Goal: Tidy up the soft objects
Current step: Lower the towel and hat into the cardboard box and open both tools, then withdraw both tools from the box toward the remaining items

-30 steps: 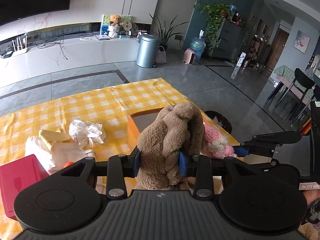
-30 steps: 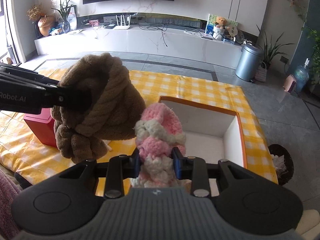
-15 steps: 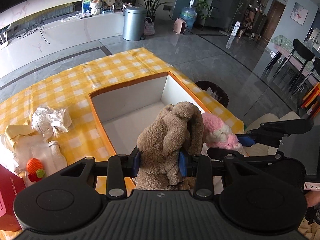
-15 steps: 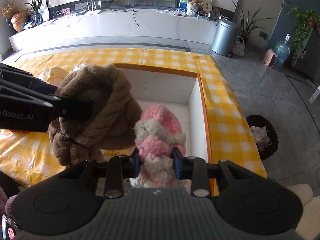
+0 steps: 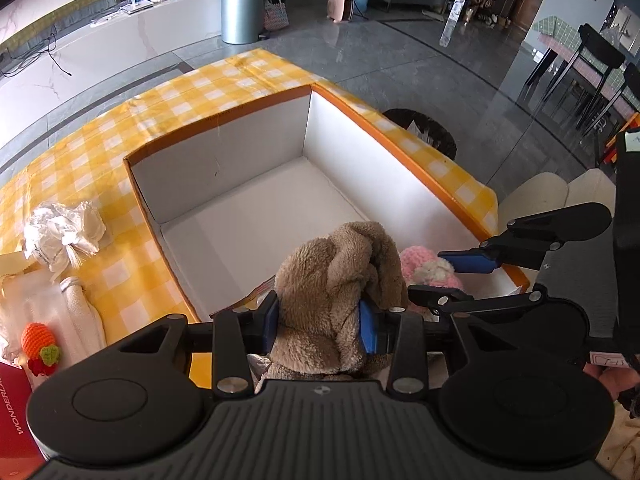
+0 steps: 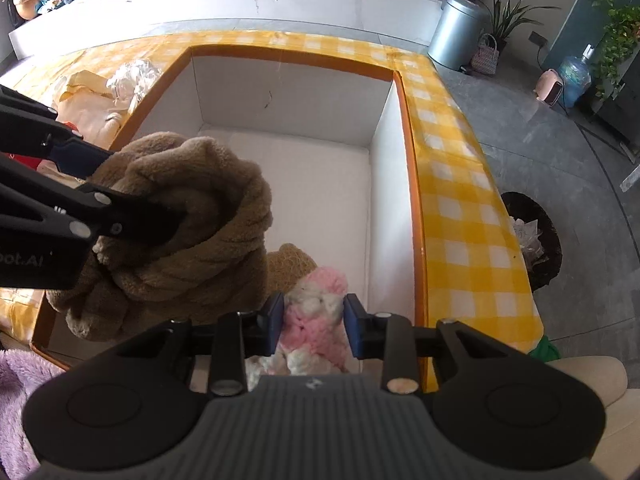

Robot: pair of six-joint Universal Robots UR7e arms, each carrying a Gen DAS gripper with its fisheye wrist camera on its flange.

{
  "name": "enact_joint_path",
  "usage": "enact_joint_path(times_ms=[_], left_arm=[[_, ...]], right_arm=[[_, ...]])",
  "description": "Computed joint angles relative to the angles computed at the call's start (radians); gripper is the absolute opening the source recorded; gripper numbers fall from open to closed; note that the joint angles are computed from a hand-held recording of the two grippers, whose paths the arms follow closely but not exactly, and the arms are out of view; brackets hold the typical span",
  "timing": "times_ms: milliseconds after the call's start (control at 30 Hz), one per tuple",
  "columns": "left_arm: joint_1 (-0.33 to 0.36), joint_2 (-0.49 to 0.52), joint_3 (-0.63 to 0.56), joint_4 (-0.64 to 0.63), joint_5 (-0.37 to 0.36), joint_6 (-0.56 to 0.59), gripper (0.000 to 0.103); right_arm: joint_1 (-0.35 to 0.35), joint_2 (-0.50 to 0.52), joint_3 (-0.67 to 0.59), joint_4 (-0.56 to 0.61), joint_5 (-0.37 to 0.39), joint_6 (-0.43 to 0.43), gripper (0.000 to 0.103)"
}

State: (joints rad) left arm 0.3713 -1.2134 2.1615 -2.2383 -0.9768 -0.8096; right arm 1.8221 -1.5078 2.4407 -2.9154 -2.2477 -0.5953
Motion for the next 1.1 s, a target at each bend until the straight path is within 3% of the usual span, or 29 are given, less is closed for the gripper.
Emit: enact_joint_path(times_ms=[100, 300, 400, 567, 667, 800, 1033, 1100], left_arm=[[0.009, 0.012, 0.000, 0.001, -0.013, 0.000, 0.047], [-0.006, 0.002, 0.002, 0.021, 0.001, -0.007, 0.057], [-0.016, -0.024, 0.006, 0.003, 0.000, -0.008, 0.068], [-0.056, -0.071, 0.000, 0.032, 0.039, -0.026, 0.068], [-0.089, -0.112, 0.002, 0.057, 0.072, -0.057, 0.068], [-0.144, -0.164, 0.005, 0.125, 0.130, -0.103, 0.068], [-0.225, -0.251, -0.002, 0.349, 0.141, -0.205, 0.068], [-0.248, -0.284, 0.006, 0.408, 0.135, -0.229, 0.068]], right_arm=[[-0.004, 0.001, -0.004, 0.018, 0.009, 0.006, 0.032], [0.021, -0.004, 0.010, -0.007, -0.008, -0.049, 0.047], [0.036, -0.024, 0.007, 0.017, -0.009, -0.042, 0.055], [0.075, -0.055, 0.001, 0.038, -0.032, -0.026, 0.061], [0.104, -0.087, 0.000, 0.049, -0.035, 0.000, 0.068], [0.159, -0.133, 0.005, 0.062, -0.030, 0.049, 0.070], [0.268, -0.187, 0.004, 0.163, -0.002, 0.175, 0.073], [0.289, -0.200, 0.002, 0.195, 0.029, 0.208, 0.079]])
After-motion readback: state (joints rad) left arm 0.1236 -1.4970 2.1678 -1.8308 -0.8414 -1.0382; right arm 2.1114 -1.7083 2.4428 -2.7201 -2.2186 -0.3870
